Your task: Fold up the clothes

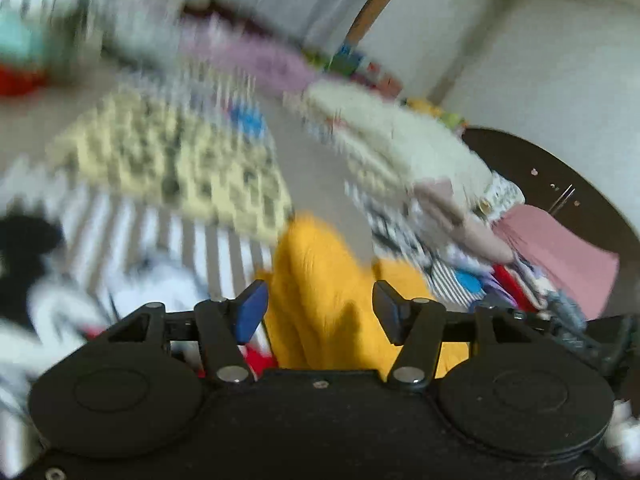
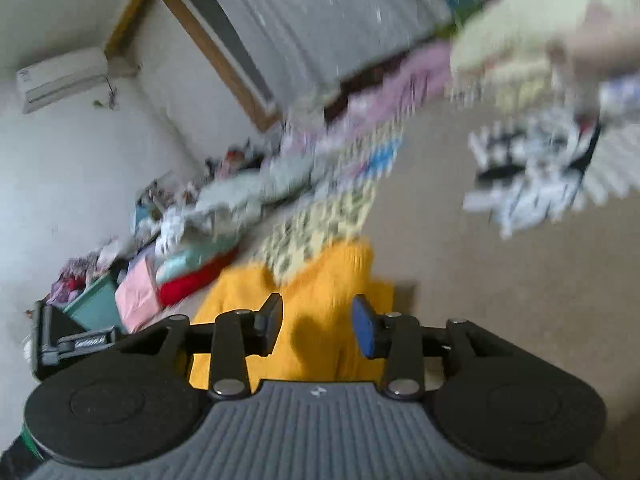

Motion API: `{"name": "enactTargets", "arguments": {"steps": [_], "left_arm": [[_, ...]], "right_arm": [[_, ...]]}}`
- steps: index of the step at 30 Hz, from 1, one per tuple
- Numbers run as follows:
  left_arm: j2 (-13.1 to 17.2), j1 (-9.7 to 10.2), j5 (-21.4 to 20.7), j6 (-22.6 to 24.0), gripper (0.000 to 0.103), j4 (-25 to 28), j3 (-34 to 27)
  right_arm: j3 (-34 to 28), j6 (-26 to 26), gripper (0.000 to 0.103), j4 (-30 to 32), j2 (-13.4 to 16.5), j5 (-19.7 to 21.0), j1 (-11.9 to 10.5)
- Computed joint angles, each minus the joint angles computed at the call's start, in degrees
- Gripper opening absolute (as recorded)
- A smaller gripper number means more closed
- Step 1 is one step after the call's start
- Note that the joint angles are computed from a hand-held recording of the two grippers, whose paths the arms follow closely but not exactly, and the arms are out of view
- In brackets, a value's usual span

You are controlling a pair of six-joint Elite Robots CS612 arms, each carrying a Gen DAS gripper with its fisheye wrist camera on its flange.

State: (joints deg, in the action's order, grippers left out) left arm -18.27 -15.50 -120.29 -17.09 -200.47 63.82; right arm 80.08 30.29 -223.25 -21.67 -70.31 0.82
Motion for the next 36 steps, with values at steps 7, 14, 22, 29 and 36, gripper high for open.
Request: {"name": "enactTargets", "arguments": {"steps": [7, 14, 22, 29, 36], "left_arm": [[2.3, -2.38, 4.2, 14.2, 0.049, 2.9, -4.1], [5.3, -1.68, -0.4, 15.8, 0.051, 11.1, -9.9], [3.9, -3.33, 5.1, 22.2, 0.053, 11.7, -7.6], [-1.5, -3.24, 5.7, 27.1, 0.052, -0.4, 2.2], [-2.5, -3.48, 3.9, 31.4, 0.052, 3.5, 5.0]], "right_arm": [[-5.1, -14.4, 0.062, 2.6, 1.0, -1.6, 1.1], [-9.9, -18.1, 0.061, 14.3, 3.2, 1.8, 0.6], [-9.9, -20.0, 0.062, 18.6, 3.4, 0.4, 1.0], [-4.5, -17.6, 0.061, 6.5, 1.4, -2.0, 0.9], [2.6, -30.7, 0.061, 3.3, -1.7, 0.2, 2.4]]}}
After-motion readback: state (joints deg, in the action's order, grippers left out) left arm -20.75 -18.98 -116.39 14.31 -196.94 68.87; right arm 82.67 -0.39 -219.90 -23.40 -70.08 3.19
